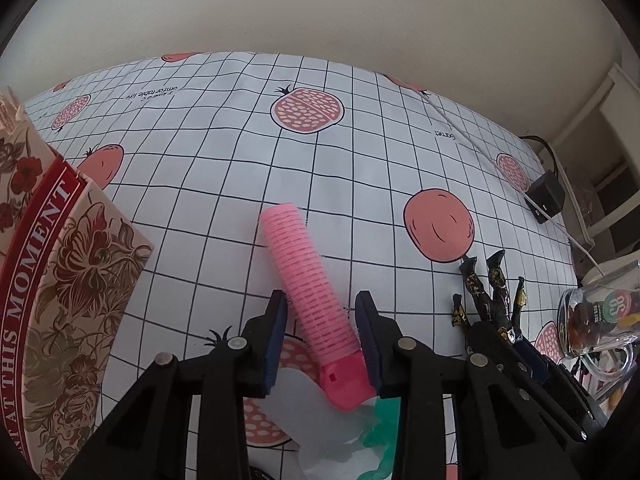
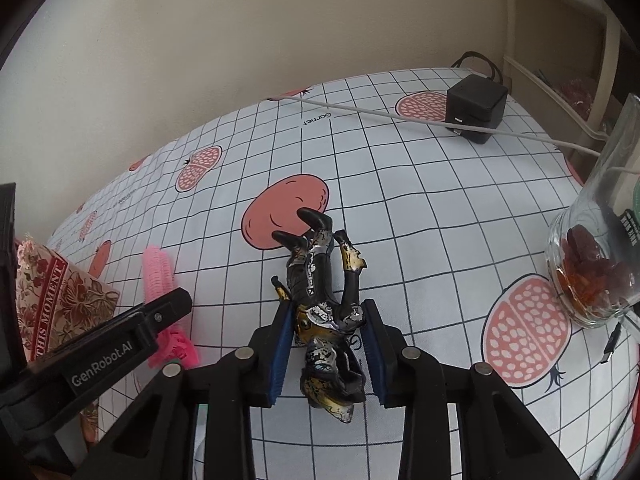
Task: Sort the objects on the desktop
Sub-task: 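Grasp the pink hair roller with the left tool while the right tool grasps the black-gold action figure, then lift the roller and action figure and carry both over the floral box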
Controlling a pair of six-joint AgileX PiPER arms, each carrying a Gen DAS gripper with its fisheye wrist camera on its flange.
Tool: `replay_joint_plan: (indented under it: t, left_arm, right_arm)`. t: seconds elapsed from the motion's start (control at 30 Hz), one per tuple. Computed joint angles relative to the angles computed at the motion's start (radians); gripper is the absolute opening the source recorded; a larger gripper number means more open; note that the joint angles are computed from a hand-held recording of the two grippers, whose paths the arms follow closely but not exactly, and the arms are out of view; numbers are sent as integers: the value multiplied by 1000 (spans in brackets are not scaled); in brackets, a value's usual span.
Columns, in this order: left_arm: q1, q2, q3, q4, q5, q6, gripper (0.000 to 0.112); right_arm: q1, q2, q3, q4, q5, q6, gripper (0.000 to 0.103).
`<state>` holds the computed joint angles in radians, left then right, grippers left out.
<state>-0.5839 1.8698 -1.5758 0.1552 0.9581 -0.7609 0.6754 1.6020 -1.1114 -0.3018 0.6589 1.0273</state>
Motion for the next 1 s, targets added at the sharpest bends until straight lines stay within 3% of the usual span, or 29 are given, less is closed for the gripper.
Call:
replay_joint_plan:
  t: [0.2, 0.43, 0.67, 1.0]
  left_arm:
    - [15, -10, 20, -31, -30, 7, 26]
    - [68, -53, 92, -150, -111, 43, 25]
    - [82, -63, 101, -191, -118, 47, 25]
    - [84, -127, 100, -174, -115, 27, 25]
  right_arm:
    - [-28, -15, 19, 81, -44, -27, 36]
    - [-51, -17, 24, 194, -93, -85, 36]
    - [-45, -18, 19, 221, -116, -77, 36]
    - [-27, -69, -15, 157, -82, -29, 36]
